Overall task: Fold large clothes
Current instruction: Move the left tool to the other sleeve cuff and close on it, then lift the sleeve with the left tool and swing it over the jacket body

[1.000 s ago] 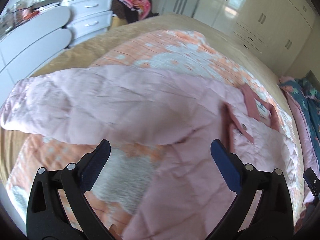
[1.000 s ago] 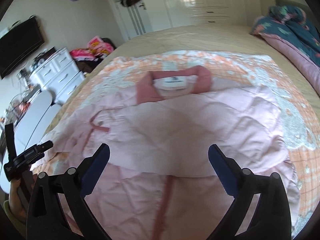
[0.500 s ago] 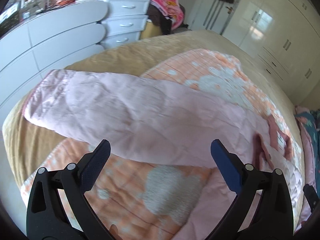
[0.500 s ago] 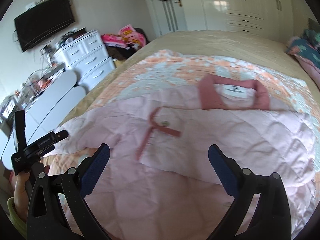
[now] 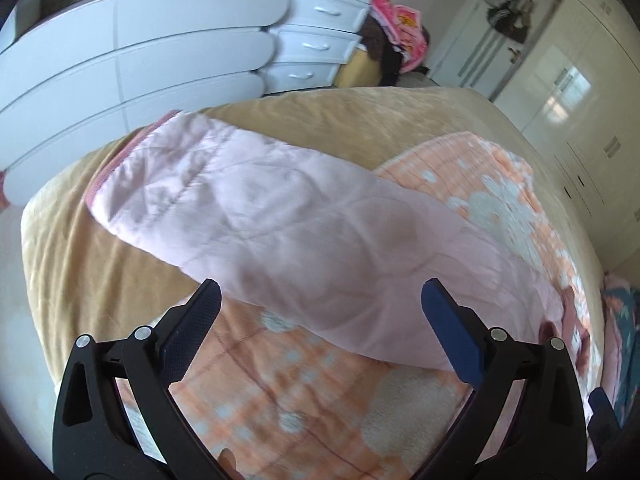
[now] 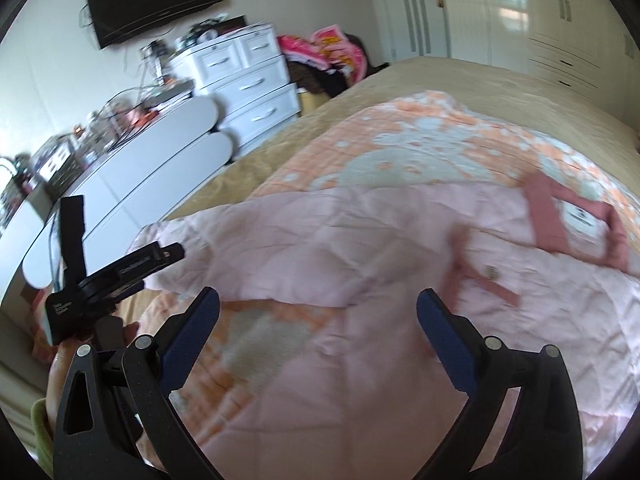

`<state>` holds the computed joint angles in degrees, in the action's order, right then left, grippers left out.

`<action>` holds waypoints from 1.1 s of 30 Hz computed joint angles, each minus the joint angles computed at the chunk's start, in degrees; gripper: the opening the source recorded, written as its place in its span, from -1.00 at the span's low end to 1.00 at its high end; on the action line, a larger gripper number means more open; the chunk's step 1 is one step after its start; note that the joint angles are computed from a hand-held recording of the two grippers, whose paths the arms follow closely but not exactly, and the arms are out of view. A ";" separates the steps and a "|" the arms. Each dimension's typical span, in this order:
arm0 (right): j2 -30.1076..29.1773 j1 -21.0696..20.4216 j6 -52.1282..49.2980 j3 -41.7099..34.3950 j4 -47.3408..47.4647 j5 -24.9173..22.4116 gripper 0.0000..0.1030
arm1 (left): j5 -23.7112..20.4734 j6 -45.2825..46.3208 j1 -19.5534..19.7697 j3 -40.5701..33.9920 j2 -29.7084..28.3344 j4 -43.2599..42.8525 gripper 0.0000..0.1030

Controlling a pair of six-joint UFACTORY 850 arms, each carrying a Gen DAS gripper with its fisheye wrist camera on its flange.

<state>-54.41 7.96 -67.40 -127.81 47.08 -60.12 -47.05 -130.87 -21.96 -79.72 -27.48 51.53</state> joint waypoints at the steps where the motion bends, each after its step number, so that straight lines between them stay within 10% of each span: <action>1: -0.02 0.51 0.06 -0.04 -0.22 -0.01 0.91 | 0.18 -1.13 0.11 0.83 0.51 0.22 0.82; 26: -4.88 0.11 5.28 -5.92 0.35 -0.59 0.91 | 9.81 -33.84 6.74 14.85 5.31 12.57 0.79; 31: -6.28 -1.64 7.45 -8.36 0.76 -0.66 0.91 | 4.07 -35.74 5.05 15.27 6.40 17.20 -0.58; 33: -5.82 -2.41 7.18 -7.67 1.26 0.31 0.91 | 1.83 -38.09 3.94 16.65 8.16 22.40 -0.72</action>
<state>-60.23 5.56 -60.22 -135.48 48.34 -59.81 -45.22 -168.96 -18.02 -63.07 -19.31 73.93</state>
